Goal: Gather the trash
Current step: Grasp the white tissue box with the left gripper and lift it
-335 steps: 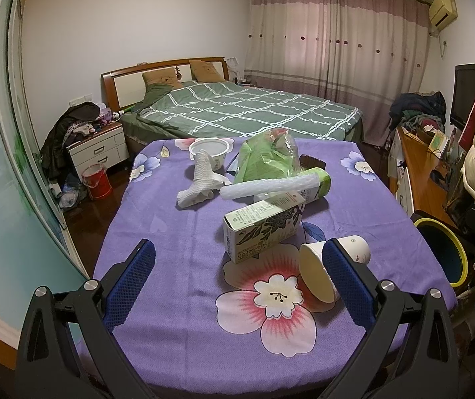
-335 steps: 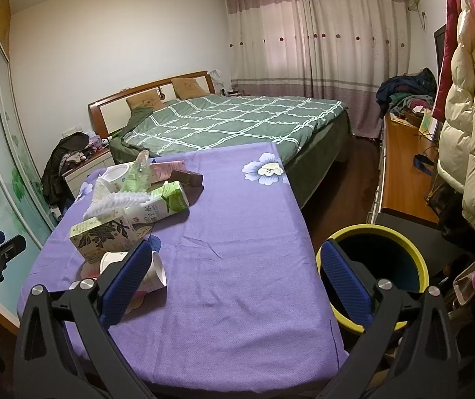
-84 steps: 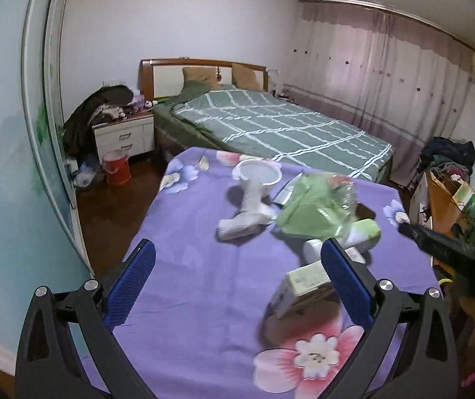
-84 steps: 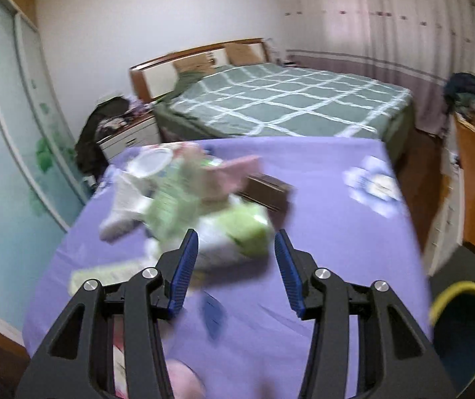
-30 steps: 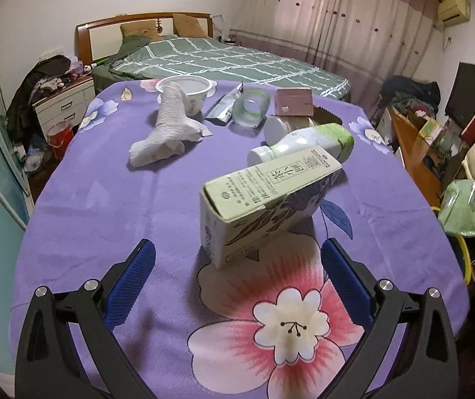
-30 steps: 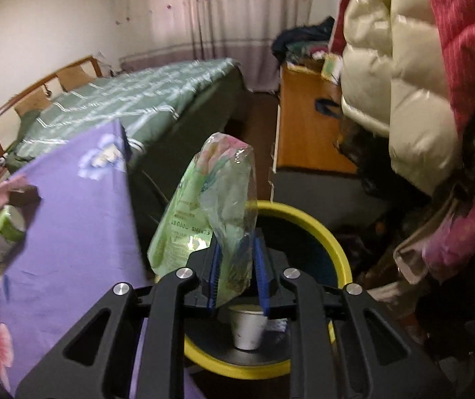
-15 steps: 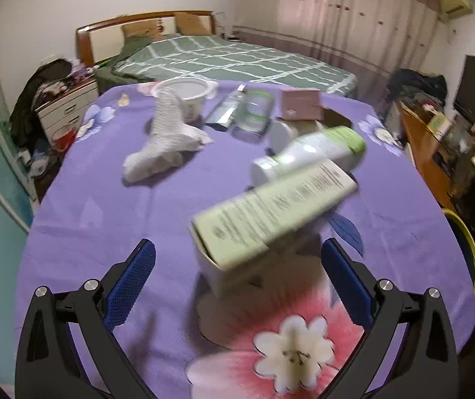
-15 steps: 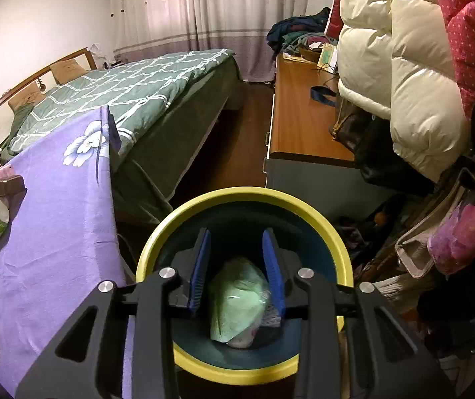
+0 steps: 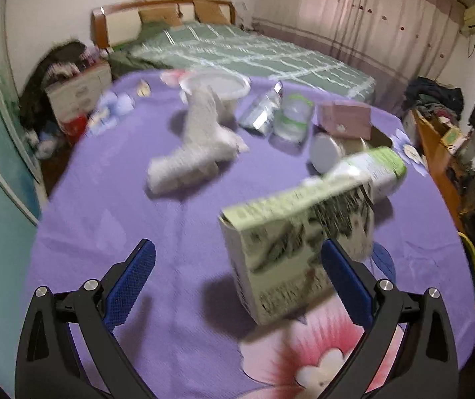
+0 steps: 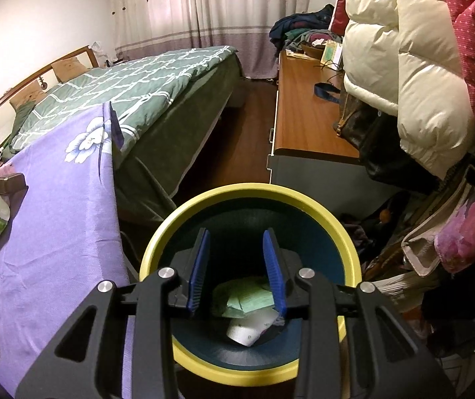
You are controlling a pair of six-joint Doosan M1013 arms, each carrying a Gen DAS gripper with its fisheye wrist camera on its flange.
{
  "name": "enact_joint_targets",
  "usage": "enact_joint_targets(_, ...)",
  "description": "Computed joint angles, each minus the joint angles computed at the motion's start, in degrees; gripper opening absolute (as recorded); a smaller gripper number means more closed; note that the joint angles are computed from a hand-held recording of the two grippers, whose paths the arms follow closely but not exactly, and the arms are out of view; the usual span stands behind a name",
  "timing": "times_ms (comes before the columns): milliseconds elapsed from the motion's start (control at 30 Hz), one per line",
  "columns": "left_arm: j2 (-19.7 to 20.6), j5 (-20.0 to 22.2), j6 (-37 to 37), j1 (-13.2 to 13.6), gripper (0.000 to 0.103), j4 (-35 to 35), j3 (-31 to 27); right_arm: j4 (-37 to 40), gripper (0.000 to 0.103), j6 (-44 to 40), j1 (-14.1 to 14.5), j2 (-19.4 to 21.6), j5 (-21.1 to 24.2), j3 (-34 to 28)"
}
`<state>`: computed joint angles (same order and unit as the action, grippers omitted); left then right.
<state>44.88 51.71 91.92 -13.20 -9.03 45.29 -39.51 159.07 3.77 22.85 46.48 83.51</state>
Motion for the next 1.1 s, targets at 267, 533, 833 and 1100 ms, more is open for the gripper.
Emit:
enact_joint_targets(267, 0.39, 5.3, 6.82, -0.62, 0.098, -9.82, 0.64, 0.21, 0.032, -0.12, 0.06, -0.27, -0.97, 0.44)
enact_joint_targets(533, 0.03, 11.54, 15.57, -2.5, 0.098, -19.08, 0.4, 0.17, 0.033, 0.53, -0.12, -0.6, -1.6, 0.93)
enact_joint_targets(833, -1.69, 6.35, 16.67, -4.03, 0.098, -11.11, 1.26, 1.0, 0.034, 0.86, -0.64, -0.93, -3.09, 1.79)
enact_joint_targets(1100, 3.74, 17.27, 24.07, -5.61, 0.098, -9.14, -7.7, 1.39, 0.035, 0.46, -0.81, -1.0, -3.6, 1.99)
